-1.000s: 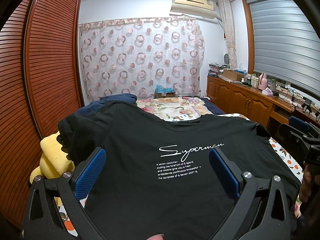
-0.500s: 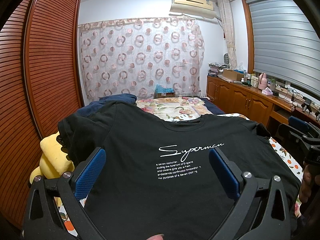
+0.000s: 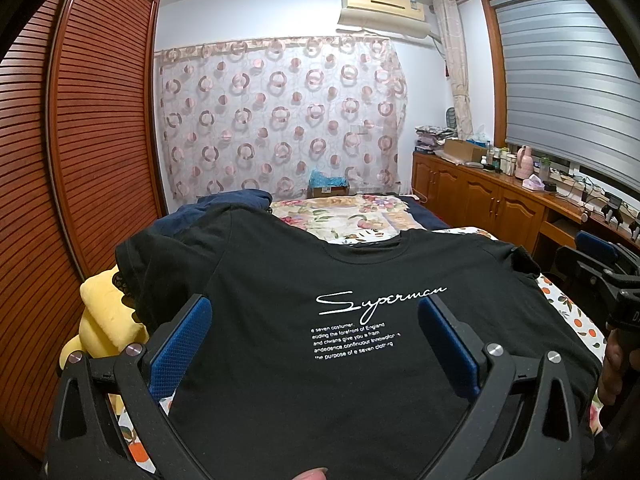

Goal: Fold small clothes

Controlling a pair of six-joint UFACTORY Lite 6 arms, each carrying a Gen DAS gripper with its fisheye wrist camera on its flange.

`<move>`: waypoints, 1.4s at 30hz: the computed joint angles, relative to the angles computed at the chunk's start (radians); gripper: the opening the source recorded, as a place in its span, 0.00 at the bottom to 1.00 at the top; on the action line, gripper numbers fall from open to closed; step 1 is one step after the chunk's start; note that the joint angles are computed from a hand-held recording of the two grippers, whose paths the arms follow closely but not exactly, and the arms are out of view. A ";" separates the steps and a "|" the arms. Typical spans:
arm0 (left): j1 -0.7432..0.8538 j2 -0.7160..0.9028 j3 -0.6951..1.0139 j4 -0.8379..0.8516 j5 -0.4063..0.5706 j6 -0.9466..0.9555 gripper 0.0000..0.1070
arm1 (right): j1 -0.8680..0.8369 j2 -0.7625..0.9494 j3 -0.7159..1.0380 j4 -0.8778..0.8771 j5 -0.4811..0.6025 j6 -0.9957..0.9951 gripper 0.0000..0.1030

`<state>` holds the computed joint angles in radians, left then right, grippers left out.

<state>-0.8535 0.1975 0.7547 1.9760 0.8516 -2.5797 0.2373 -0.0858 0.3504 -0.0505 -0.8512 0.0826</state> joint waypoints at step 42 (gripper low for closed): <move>0.043 0.000 -0.001 -0.019 -0.082 0.019 0.96 | -0.042 0.139 0.116 -0.154 0.052 0.098 1.00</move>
